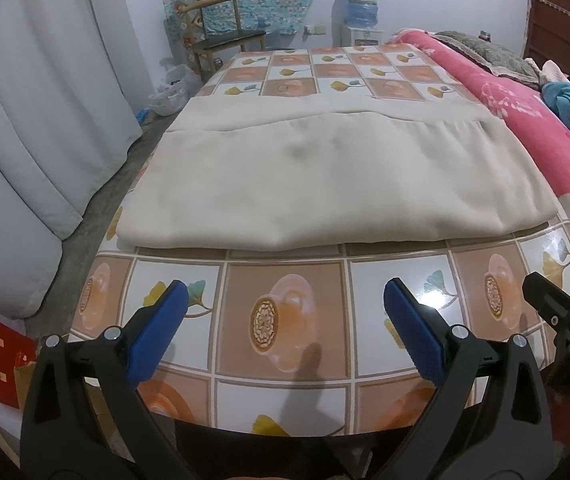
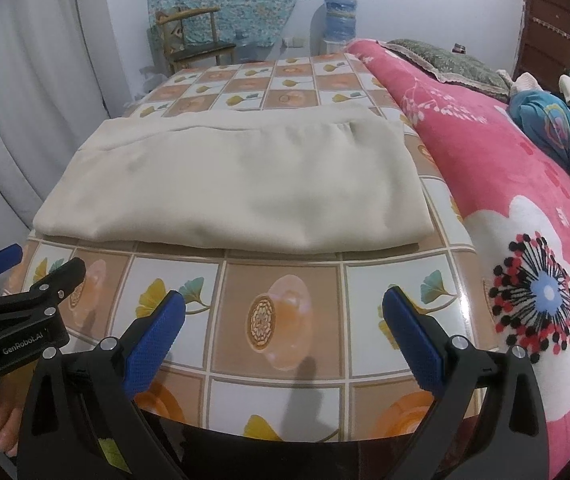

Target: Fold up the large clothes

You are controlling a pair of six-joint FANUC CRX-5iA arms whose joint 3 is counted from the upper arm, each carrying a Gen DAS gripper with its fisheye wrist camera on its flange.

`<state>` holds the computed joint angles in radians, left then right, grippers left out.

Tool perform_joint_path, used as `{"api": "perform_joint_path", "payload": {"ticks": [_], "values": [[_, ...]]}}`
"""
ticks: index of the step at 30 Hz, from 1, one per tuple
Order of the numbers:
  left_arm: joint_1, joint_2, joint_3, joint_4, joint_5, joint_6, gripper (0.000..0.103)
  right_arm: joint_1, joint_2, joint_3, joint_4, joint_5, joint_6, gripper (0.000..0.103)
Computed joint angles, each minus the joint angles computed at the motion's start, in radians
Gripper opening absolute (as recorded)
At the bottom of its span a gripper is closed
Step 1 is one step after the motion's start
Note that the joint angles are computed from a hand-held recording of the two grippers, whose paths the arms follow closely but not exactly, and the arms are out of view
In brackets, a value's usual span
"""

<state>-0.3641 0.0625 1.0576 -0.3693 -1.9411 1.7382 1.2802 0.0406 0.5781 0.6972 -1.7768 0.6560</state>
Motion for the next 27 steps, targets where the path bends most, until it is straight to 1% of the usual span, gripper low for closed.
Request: {"api": "perform_joint_path", "payload": {"ticks": [27], "values": [[0.009, 0.001, 0.006, 0.016, -0.006, 0.005, 0.095, 0.009, 0.002, 0.0, 0.002, -0.011, 0.006, 0.096]]}}
